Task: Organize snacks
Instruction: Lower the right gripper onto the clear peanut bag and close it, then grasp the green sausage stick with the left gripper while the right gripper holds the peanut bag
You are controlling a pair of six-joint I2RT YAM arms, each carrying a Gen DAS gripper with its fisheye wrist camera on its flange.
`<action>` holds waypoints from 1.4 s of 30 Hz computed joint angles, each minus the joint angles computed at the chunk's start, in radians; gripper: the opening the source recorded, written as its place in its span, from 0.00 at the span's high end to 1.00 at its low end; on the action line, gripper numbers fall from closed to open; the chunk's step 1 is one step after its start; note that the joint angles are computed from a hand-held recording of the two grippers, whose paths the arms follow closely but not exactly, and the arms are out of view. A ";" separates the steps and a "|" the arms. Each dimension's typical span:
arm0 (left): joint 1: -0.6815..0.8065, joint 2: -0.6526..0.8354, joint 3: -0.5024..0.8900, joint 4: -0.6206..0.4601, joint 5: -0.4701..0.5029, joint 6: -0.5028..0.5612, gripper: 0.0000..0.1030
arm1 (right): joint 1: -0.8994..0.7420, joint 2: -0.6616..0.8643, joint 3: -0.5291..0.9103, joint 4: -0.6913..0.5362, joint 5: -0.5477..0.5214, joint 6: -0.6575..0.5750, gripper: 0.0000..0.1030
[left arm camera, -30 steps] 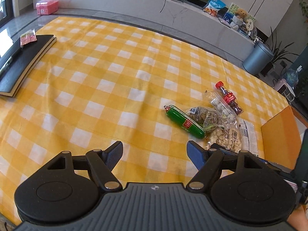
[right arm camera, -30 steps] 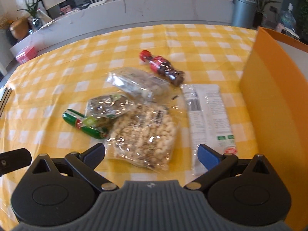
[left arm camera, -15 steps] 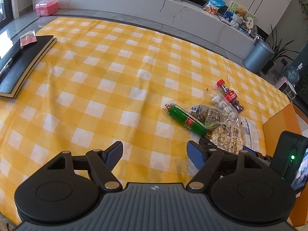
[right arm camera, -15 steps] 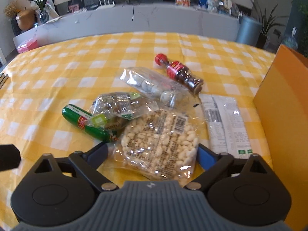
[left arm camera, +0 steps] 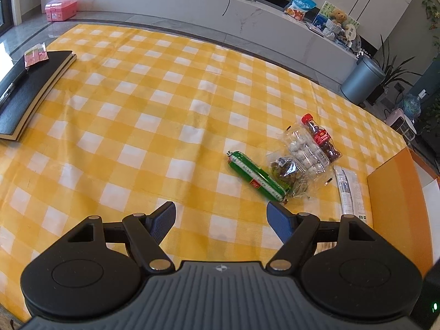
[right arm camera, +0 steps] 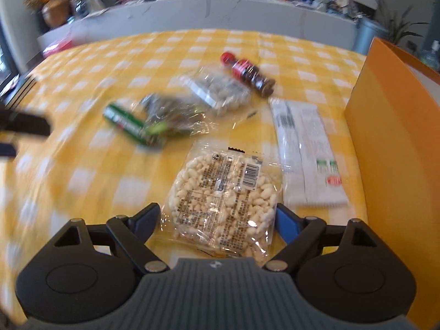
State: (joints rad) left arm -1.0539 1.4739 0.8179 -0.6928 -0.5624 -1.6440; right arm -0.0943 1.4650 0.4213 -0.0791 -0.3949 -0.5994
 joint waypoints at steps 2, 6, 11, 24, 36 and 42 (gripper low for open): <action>0.002 -0.003 -0.003 0.010 0.006 0.007 0.14 | -0.052 -0.023 0.011 -0.096 -0.025 -0.071 0.16; 0.006 -0.028 -0.029 0.067 0.033 0.035 0.14 | -0.108 -0.031 0.026 -0.159 -0.029 -0.033 0.12; -0.011 -0.014 -0.005 0.034 0.014 0.018 0.14 | -0.067 -0.019 0.038 -0.129 -0.001 0.188 0.06; -0.003 -0.013 -0.005 0.008 0.022 0.013 0.14 | -0.010 -0.074 -0.169 0.265 0.074 0.243 0.24; 0.063 0.104 0.055 0.120 0.069 0.163 0.14 | -0.132 -0.014 -0.124 0.175 -0.110 -0.047 0.24; 0.147 0.250 0.192 -0.015 0.087 0.044 0.14 | -0.130 -0.017 -0.142 0.202 -0.107 -0.046 0.24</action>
State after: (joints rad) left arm -0.9066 1.7241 1.0103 -0.7078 -0.4752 -1.6004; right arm -0.2241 1.4479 0.2797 0.1230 -0.5020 -0.6451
